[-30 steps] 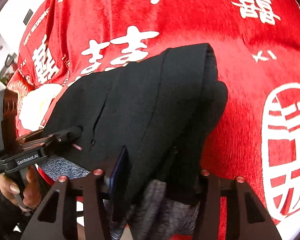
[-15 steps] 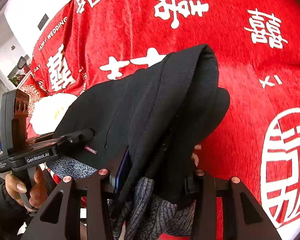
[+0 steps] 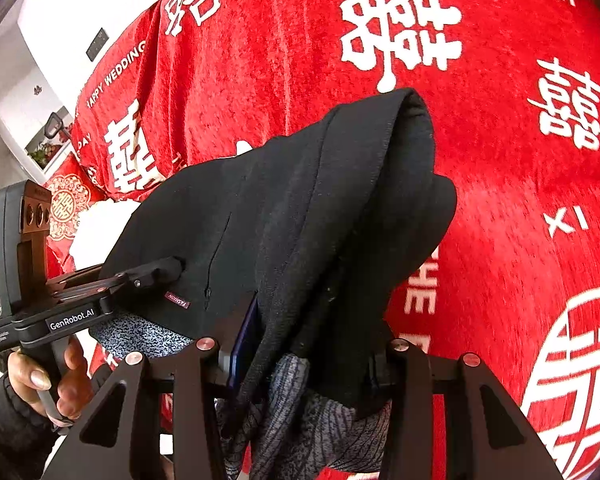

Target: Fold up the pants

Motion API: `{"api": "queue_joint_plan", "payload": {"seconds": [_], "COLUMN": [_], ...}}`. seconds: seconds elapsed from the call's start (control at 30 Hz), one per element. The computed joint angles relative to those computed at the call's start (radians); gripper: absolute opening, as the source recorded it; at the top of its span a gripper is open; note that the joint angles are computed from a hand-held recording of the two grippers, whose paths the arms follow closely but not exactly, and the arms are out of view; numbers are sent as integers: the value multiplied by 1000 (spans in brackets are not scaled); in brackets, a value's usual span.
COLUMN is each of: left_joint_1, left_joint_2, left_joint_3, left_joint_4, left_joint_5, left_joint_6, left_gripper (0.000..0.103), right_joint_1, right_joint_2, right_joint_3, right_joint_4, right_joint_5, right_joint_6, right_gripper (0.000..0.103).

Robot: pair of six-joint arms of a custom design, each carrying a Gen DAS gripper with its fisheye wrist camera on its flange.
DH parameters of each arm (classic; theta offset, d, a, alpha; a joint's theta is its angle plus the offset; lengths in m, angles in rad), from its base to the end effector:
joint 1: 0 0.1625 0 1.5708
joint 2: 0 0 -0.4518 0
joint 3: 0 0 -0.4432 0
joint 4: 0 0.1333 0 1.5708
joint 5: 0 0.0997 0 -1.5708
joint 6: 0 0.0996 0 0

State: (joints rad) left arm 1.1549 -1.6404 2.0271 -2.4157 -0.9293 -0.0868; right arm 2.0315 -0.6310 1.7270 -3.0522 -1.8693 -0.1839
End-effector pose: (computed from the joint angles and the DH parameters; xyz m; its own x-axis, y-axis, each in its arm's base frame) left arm -0.0271 -0.5388 0.4186 -0.8681 0.0101 -0.4963 0.2882 0.8244 -0.4872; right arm 0.4024 -0.5768 -0.0159 -0.8147 -0.4722 0.3367 -0.5706 0.7564 -0.3198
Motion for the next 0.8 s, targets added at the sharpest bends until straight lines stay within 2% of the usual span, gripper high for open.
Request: {"api": "queue_joint_plan", "payload": {"seconds": [0.2, 0.57, 0.7, 0.8], "left_joint_1": [50, 154, 185, 212], "left_joint_2": [42, 168, 194, 209], "left_joint_3": [-55, -168, -188, -184], "left_joint_4": [15, 45, 54, 46], "left_joint_5": [-13, -55, -69, -79], "left_joint_6": [6, 18, 20, 31], "left_gripper": [41, 42, 42, 48], "right_joint_1": [-3, -51, -66, -78], "right_joint_2": [48, 149, 179, 202], "right_joint_3": [-99, -277, -316, -337], "right_joint_4": [94, 281, 314, 338], "right_joint_5": [-2, 13, 18, 5], "right_joint_6": [-6, 57, 67, 59], "right_gripper": [46, 46, 46, 51]}}
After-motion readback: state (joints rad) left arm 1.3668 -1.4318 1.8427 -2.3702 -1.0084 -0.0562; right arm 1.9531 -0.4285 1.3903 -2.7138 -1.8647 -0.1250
